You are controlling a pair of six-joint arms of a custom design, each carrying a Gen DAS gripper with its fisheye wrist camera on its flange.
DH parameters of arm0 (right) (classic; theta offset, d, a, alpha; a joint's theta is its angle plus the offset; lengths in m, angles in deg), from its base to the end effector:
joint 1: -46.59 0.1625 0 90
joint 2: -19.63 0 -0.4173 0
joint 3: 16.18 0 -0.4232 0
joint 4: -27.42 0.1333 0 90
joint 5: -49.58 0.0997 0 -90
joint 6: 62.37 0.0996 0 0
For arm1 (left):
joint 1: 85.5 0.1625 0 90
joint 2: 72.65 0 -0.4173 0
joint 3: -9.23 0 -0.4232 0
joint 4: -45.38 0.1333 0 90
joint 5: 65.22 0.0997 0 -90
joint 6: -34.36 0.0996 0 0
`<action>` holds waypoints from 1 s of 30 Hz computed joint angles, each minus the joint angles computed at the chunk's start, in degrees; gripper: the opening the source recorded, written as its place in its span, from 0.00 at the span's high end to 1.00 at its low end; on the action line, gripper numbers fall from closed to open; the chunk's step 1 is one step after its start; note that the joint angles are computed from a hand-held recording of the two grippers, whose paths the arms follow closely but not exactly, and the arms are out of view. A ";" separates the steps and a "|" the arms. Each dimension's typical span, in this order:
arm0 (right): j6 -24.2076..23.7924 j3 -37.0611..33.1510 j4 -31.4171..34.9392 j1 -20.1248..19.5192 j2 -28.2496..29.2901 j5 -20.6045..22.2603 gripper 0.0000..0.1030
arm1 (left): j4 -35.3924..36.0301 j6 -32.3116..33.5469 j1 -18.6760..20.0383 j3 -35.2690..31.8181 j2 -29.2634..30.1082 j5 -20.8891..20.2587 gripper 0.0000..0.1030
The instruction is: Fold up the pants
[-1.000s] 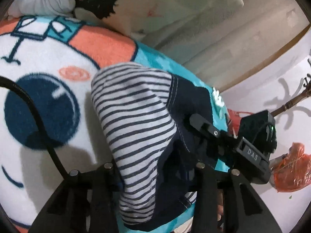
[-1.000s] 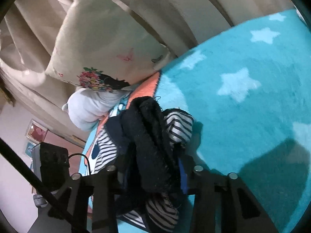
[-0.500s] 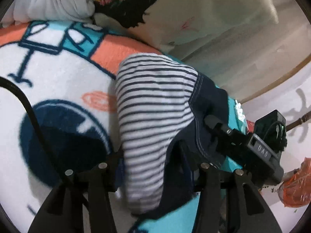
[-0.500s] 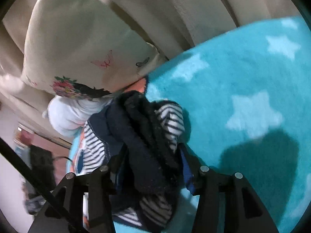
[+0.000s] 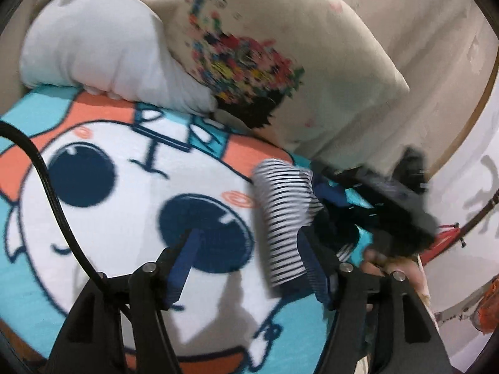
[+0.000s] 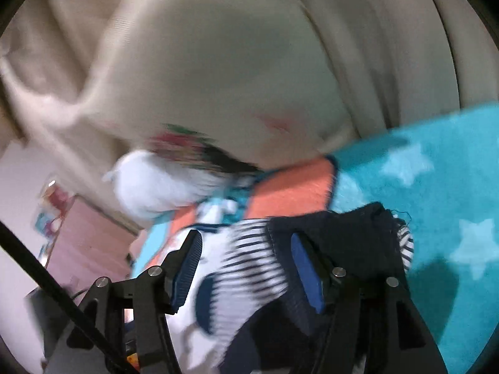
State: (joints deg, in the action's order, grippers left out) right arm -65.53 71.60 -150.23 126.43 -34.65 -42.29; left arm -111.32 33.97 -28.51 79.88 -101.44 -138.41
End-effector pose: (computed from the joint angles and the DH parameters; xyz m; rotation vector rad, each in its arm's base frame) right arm -0.0017 -0.7470 0.2902 -0.1862 -2.6769 1.3573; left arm -0.3061 -0.7688 0.0364 0.7232 2.8071 -0.7342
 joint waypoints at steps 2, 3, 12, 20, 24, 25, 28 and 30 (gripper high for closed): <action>0.39 -0.72 0.38 -0.32 0.51 -1.47 0.43 | -1.12 0.34 0.30 1.04 -0.77 0.19 0.36; 0.10 0.43 0.05 -0.40 -0.49 -1.27 0.43 | -1.78 0.56 0.48 1.54 -1.12 0.39 0.35; -8.67 14.97 -14.92 2.84 -4.56 -8.73 0.38 | -4.56 1.60 0.53 3.22 -1.84 1.82 0.35; -6.21 19.97 -22.77 2.63 -5.71 -7.42 0.37 | -20.97 6.45 -3.19 10.93 -3.79 13.23 0.25; -7.57 24.36 -29.94 3.77 -6.59 -9.13 0.36 | -40.14 17.18 -6.97 12.11 -0.16 26.13 0.15; -7.77 25.46 -31.61 4.00 -6.81 -9.33 0.36 | -43.62 20.06 -7.61 12.11 0.52 27.54 0.11; -8.50 27.50 -35.27 4.81 -6.98 -10.42 0.33 | -52.76 27.61 -9.48 12.08 1.98 30.46 0.05; -9.21 28.59 -36.75 5.02 -7.16 -10.58 0.33 | -56.71 29.98 -10.34 12.54 2.28 30.96 0.03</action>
